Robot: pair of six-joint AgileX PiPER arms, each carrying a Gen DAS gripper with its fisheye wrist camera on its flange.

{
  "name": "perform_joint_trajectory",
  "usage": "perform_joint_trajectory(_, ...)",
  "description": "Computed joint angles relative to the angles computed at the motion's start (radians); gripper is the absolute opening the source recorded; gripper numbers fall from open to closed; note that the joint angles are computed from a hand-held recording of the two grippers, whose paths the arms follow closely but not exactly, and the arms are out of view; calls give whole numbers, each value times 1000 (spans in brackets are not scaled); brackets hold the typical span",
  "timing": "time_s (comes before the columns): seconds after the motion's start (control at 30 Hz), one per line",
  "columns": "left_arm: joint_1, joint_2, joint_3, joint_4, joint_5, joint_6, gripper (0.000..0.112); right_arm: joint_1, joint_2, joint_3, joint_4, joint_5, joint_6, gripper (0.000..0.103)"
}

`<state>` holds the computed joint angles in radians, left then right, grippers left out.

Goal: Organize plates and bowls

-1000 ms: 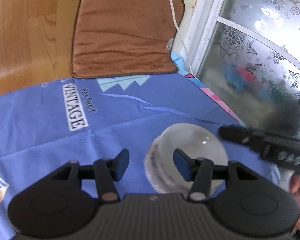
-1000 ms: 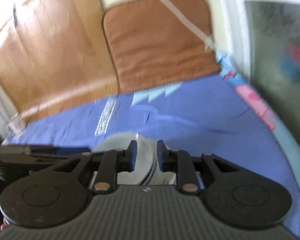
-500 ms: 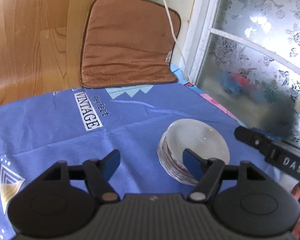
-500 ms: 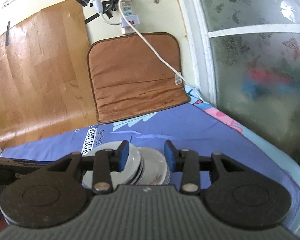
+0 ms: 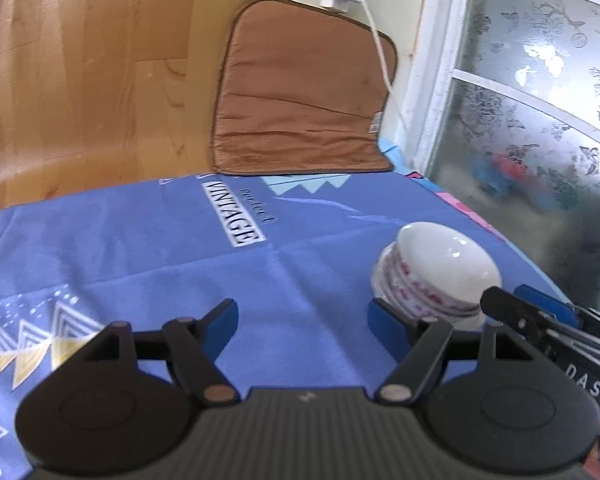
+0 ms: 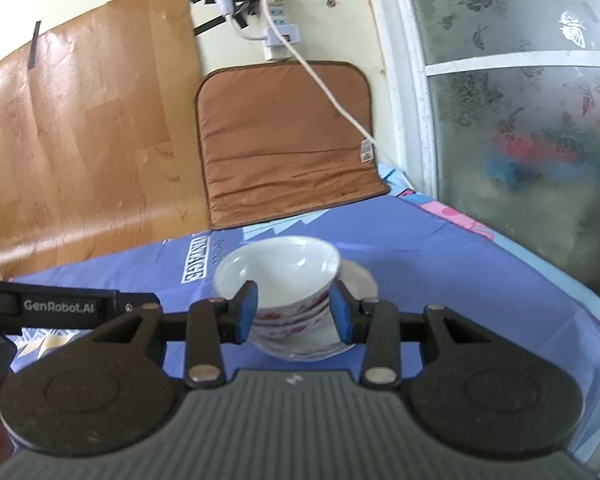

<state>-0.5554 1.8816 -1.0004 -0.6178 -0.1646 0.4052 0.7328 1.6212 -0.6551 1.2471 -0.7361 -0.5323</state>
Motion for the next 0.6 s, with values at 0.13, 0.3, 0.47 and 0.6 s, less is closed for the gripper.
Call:
perform_joint_trajectory(0.13, 3, -12, 34, -68, -41, 49, 82, 21, 17, -13, -3, 4, -6, 47)
perform_joint_trajectory(0.3, -15, -21, 78, -173, -153, 137, 101, 26, 37, -44, -29, 14, -9, 48)
perform_joint_trajectory(0.47, -19, -20, 99, -255, -226, 230, 103, 30, 66, -85, -55, 18, 3, 53)
perform_joint_trajectory(0.6, -5, -15, 110, -272, -238, 246, 103, 61, 95, -102, -60, -40, 38, 66)
